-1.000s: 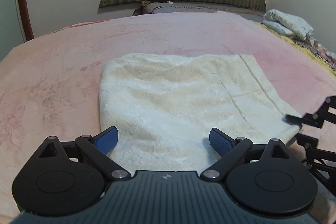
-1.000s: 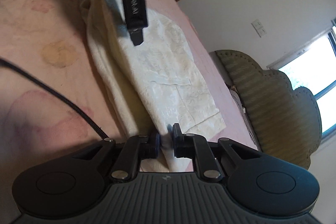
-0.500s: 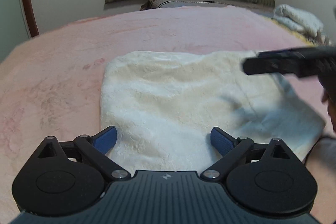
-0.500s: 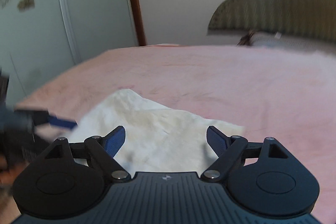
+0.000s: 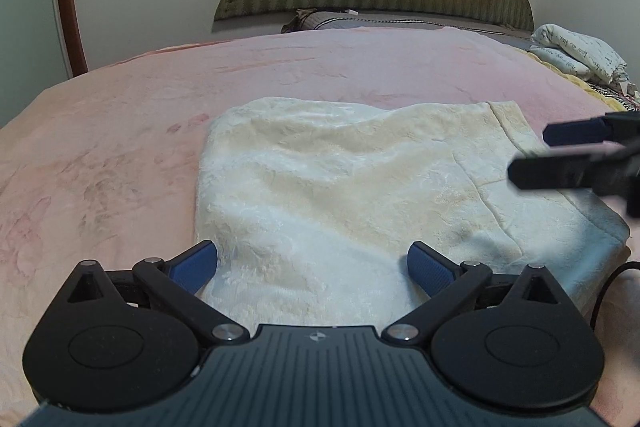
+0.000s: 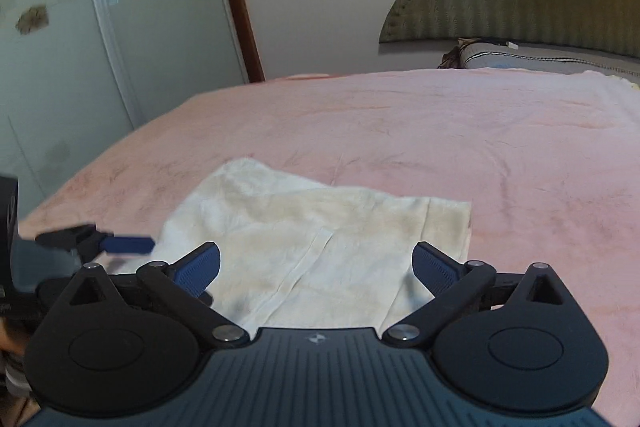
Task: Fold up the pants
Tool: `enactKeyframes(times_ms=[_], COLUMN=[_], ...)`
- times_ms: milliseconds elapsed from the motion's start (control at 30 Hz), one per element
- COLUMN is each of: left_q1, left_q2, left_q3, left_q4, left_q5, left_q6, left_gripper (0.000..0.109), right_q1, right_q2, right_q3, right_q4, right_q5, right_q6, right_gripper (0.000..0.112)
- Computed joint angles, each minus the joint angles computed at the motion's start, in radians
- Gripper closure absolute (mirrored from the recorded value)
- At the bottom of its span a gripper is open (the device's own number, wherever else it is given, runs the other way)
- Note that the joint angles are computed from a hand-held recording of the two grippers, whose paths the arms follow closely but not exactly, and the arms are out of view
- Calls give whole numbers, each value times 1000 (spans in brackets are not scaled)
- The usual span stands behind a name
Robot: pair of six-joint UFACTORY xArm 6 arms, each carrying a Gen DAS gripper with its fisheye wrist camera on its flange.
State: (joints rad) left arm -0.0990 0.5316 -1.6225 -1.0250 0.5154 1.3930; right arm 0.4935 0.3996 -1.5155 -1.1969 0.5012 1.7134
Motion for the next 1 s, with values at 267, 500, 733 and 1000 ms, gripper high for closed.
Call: enactKeyframes(times_ms=[267, 500, 733, 1000], left_q1=[-2, -2, 1, 80], left_q2=[-6, -11, -11, -6], left_q3=[23, 40, 41, -20], left_q4=[-74, -159, -190, -123], left_q5=[-22, -34, -28, 88], left_q6=[78, 158, 179, 97], left_gripper=[6, 6, 6, 6], right_q1=[80, 78, 73, 68], right_q2=[117, 90, 98, 41], right_q3=[-112, -37, -47, 28], right_q4=[95, -71, -72, -169], right_q5=[241, 194, 184, 154], right_q6=[-162, 28, 36, 191], right_gripper=[9, 9, 9, 9])
